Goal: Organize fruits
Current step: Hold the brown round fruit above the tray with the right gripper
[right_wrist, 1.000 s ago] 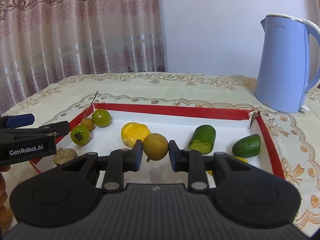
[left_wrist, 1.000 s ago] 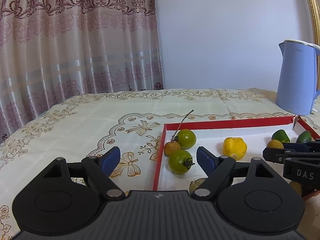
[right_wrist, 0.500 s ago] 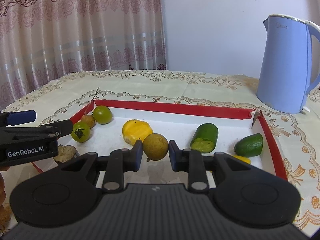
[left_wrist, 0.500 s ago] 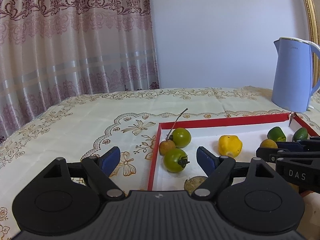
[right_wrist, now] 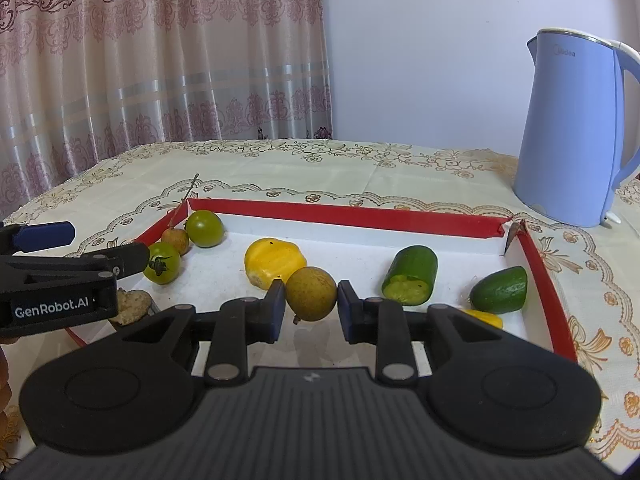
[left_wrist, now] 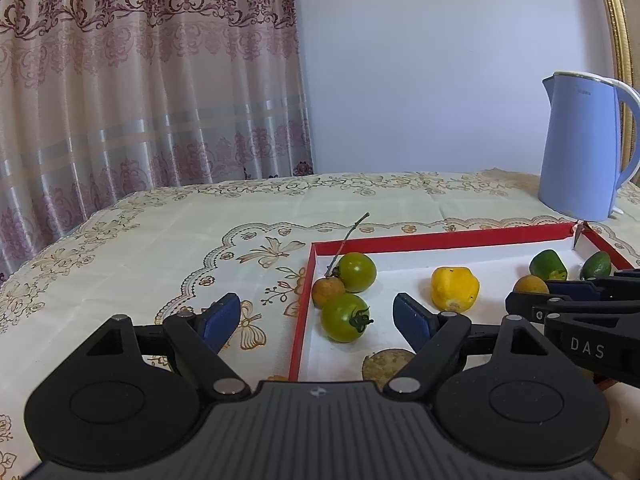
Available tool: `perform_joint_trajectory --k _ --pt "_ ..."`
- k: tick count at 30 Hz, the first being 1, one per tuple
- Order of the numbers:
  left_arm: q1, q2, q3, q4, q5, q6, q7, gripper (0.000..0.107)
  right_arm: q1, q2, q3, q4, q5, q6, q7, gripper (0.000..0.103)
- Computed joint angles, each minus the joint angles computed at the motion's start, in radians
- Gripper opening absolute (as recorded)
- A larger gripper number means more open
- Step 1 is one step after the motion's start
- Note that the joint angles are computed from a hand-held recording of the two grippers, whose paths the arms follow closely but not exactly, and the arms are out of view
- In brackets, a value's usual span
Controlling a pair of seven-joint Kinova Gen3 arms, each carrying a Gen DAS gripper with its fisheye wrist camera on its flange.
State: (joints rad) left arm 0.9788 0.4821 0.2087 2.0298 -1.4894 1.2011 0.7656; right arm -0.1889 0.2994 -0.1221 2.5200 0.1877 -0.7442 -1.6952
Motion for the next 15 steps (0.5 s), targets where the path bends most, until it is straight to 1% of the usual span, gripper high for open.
perform_joint_trajectory --k 15 --pt "-0.002 -0.002 0.002 0.001 -0.002 -0.007 -0.007 0.084 -0.008 0.005 0.001 0.0 -0.013 -0.002 0.009 0.026"
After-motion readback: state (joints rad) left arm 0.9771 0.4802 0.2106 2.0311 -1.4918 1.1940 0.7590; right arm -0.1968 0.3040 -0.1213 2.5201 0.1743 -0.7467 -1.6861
